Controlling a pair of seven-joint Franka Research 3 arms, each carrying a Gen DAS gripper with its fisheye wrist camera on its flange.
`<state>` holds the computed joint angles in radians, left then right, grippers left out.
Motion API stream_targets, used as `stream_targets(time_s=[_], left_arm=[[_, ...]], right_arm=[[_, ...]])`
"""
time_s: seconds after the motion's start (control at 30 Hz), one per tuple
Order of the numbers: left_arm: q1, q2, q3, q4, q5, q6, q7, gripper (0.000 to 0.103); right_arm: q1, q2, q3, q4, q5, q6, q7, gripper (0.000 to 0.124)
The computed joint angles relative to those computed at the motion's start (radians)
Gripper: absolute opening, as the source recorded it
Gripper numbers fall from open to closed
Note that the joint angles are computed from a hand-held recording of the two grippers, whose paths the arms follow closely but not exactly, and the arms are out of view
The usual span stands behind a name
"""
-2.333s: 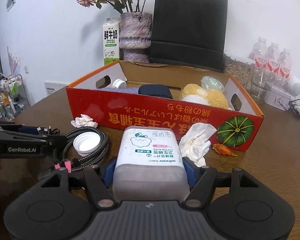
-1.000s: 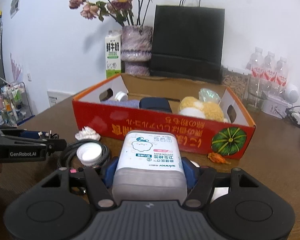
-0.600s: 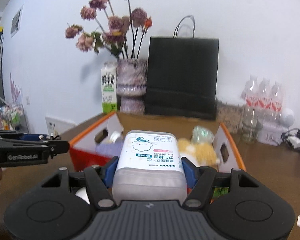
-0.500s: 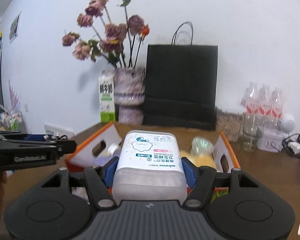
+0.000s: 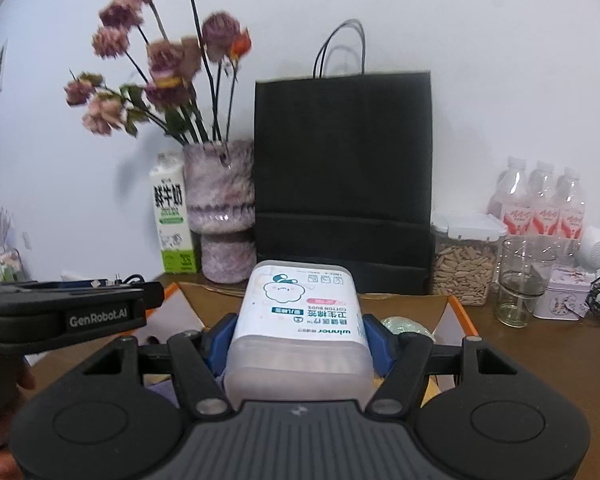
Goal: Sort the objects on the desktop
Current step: 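Carry cable and wipe pack over the box and release them inside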
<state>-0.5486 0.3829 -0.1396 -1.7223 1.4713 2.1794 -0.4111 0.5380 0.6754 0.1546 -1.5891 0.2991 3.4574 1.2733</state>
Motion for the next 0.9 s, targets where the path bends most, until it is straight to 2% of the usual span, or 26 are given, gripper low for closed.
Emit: stream_targets(time_s=[0.2, 0.43, 0.57, 0.6, 0.63, 0.7, 0.73, 0.8, 0.9], left_arm=[[0.013, 0.06, 0.014, 0.068, -0.066, 0.015, 0.108, 0.052], [0.004, 0.086, 0.037, 0.092, -0.126, 0.024, 0.168, 0.052], [-0.007, 0.084, 0.044, 0.091, -0.123, 0.016, 0.164, 0.054], [-0.007, 0.083, 0.044, 0.092, -0.127, 0.015, 0.17, 0.063], [-0.008, 0.081, 0.044, 0.092, -0.127, 0.012, 0.174, 0.076], [-0.023, 0.082, 0.048, 0.097, -0.111, -0.017, 0.169, 0.092], [-0.032, 0.083, 0.05, 0.098, -0.094, -0.036, 0.164, 0.103], [-0.043, 0.081, 0.052, 0.098, -0.069, -0.061, 0.152, 0.103], [-0.043, 0.082, 0.043, 0.106, -0.071, -0.075, 0.164, 0.103]], right_arm=[[0.116, 0.1, -0.162, 0.17, 0.049, -0.143, -0.002, 0.065], [0.137, 0.133, -0.211, 0.213, 0.013, -0.205, 0.053, 0.065], [0.124, 0.125, -0.193, 0.201, -0.012, -0.202, 0.062, 0.065], [0.121, 0.122, -0.189, 0.198, -0.018, -0.206, 0.063, 0.066], [0.119, 0.118, -0.185, 0.193, -0.023, -0.206, 0.063, 0.067], [0.13, 0.11, -0.2, 0.179, -0.02, -0.199, 0.076, 0.089], [0.135, 0.105, -0.207, 0.168, -0.02, -0.185, 0.08, 0.092], [0.131, 0.09, -0.202, 0.148, -0.026, -0.172, 0.071, 0.1], [0.095, 0.068, -0.155, 0.118, -0.03, -0.151, 0.053, 0.103]])
